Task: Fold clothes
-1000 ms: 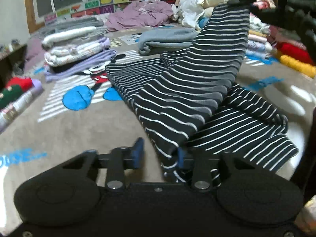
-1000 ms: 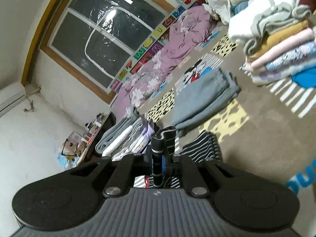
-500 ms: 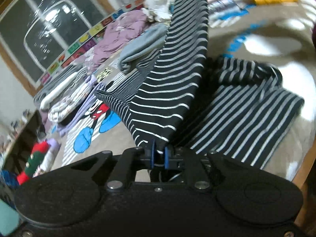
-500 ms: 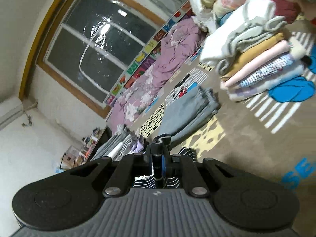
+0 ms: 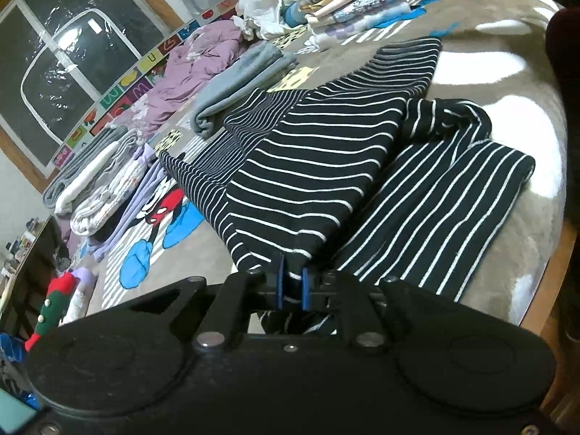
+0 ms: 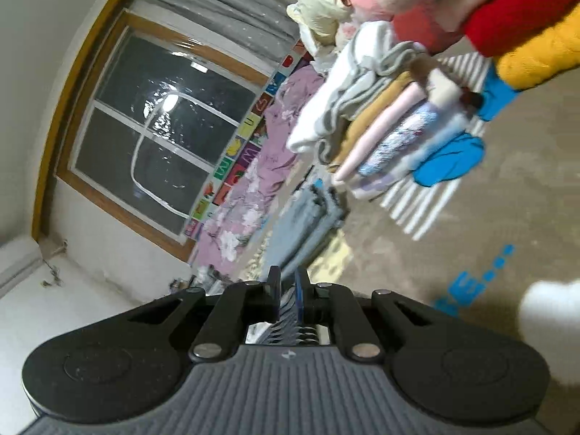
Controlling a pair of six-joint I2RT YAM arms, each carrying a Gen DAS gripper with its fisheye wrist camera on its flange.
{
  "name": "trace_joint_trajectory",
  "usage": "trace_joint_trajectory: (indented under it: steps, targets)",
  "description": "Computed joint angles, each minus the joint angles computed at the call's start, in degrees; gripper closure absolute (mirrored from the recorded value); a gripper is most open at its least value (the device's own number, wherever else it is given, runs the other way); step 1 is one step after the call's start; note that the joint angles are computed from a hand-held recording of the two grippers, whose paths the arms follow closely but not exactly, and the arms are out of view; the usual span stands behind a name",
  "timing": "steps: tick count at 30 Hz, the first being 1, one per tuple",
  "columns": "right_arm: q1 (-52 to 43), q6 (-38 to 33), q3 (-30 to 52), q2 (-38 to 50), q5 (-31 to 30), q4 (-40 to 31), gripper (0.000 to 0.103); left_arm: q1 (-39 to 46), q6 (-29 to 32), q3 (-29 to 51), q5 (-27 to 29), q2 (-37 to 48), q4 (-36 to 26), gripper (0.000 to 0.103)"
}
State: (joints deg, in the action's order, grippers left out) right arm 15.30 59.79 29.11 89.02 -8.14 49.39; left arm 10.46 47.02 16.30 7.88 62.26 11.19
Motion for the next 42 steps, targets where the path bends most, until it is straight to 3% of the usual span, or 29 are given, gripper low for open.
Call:
trace_joint_trajectory:
  steps: [3,5,7,9,10,12,14,16,18,21,23,27,32,34,38,42]
  targets:
    - [0.2,0.1,-1.2,1.1,-0.1,0.2,0.093,0.8,0.8,0.8,1.1,0.9,-0.8,0.094]
    - [1.0,0.4,-1.7,2.1,-0.9,0.3,0.089,2.1,0.9,1.8,3.4,0.4,-3.4,0.088]
    - [3.3,-1.7,-1.0,0.8,2.5,-5.3,0.084,5.6,1.1,4.1,9.0,-0.6,-8.8,0.077]
    - [4.8,-1.4,0.0,1.2,3.2,-9.5,0.065,12.4,1.4,8.7,18.8,0.0,-16.5,0.05]
    - [5.3,-0.9,0.5,1.6,3.3,-11.0,0.053,16.6,1.6,11.5,24.6,1.2,-20.4,0.049]
    - [5.7,0.5,1.7,4.5,0.3,-12.5,0.049,24.6,0.5,17.0,34.4,5.0,-25.6,0.049]
    - [5.8,3.3,3.3,8.5,-1.9,-12.2,0.042,30.2,-5.2,20.7,38.9,8.9,-25.4,0.049]
    - [6.4,5.5,2.4,10.8,-0.4,-7.8,0.042,34.1,-12.0,23.8,41.3,12.6,-23.7,0.05]
    - [6.9,7.6,1.7,12.6,1.4,-3.2,0.041,35.5,-15.4,24.8,40.9,14.8,-22.3,0.052]
    - [7.3,9.0,1.8,15.3,3.7,1.8,0.041,34.6,-15.0,24.7,38.9,16.0,-22.5,0.06]
    - [7.2,10.1,1.8,17.5,4.8,5.5,0.042,33.0,-12.2,23.9,37.0,15.8,-23.6,0.068]
    - [8.4,8.4,2.1,20.0,7.9,8.9,0.05,30.0,-7.7,22.6,35.0,15.0,-25.7,0.068]
    - [7.9,6.4,3.4,22.2,7.2,10.3,0.096,28.0,-6.2,22.4,35.5,16.4,-26.0,0.068]
    - [7.8,5.1,3.4,22.0,7.2,10.2,0.096,27.3,-6.7,22.6,35.2,16.9,-25.3,0.068]
    - [7.3,1.2,1.2,18.9,5.9,12.8,0.097,25.2,-14.0,23.9,32.9,19.4,-19.6,0.068]
    - [5.5,-1.8,-1.4,17.7,2.5,17.1,0.097,21.6,-27.6,27.9,28.8,24.8,-9.9,0.068]
